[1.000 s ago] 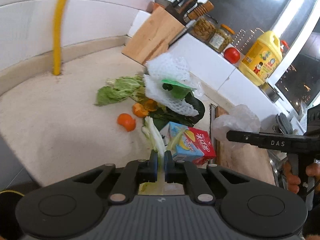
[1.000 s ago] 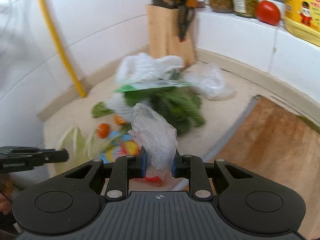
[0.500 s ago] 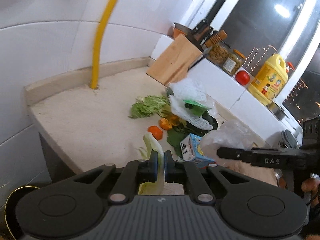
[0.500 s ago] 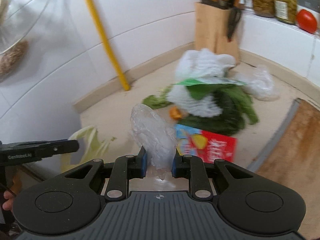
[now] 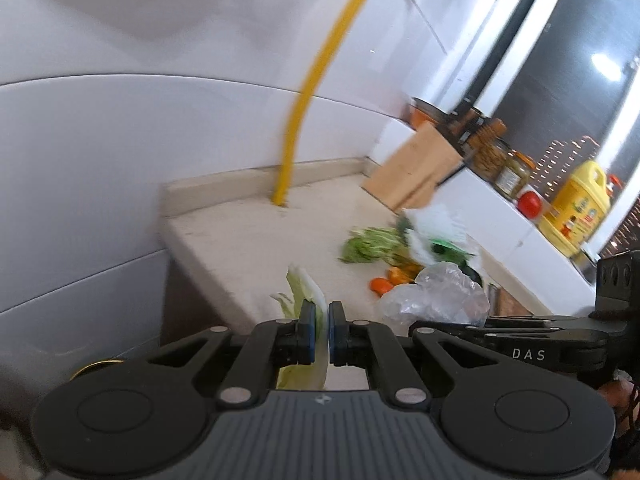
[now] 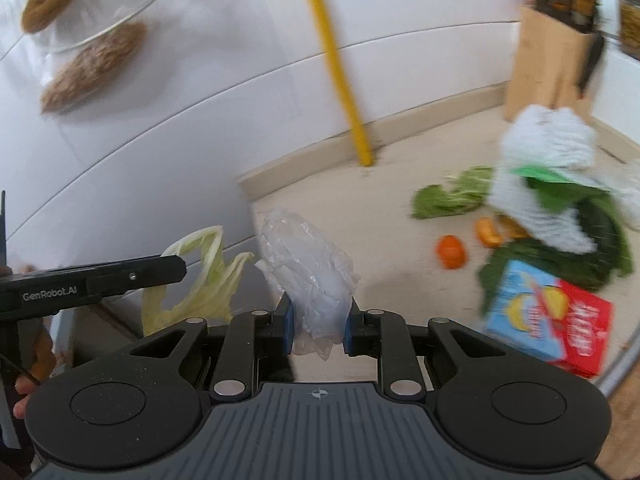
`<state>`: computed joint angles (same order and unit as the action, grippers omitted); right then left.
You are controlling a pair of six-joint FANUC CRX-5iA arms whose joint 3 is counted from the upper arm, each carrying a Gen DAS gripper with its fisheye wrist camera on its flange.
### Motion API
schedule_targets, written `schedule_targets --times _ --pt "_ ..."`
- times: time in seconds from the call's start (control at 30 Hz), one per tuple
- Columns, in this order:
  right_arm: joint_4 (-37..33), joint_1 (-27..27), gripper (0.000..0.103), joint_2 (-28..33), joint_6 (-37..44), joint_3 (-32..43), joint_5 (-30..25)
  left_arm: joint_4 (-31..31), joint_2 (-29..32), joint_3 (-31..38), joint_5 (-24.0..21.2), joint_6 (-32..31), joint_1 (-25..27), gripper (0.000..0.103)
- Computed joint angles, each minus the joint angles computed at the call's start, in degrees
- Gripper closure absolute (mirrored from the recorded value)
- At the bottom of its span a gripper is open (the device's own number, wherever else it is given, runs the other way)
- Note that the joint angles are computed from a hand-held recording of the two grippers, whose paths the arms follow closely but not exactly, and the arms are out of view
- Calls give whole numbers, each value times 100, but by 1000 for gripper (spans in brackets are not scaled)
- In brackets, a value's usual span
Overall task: Collect trash
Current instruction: 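Carry cabbage leaf and plastic bag with both tools over the black bin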
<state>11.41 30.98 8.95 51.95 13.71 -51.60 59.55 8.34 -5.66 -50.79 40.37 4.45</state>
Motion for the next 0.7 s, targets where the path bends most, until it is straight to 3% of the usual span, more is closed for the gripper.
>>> schedule_targets --times 0.37,0.7 --pt "-973 151 74 729 961 962 -231 -398 -418 -489 315 470 596 101" --pt "-1557 290 74 1463 1517 1921 -706 -922 -452 -591 386 931 918 101"
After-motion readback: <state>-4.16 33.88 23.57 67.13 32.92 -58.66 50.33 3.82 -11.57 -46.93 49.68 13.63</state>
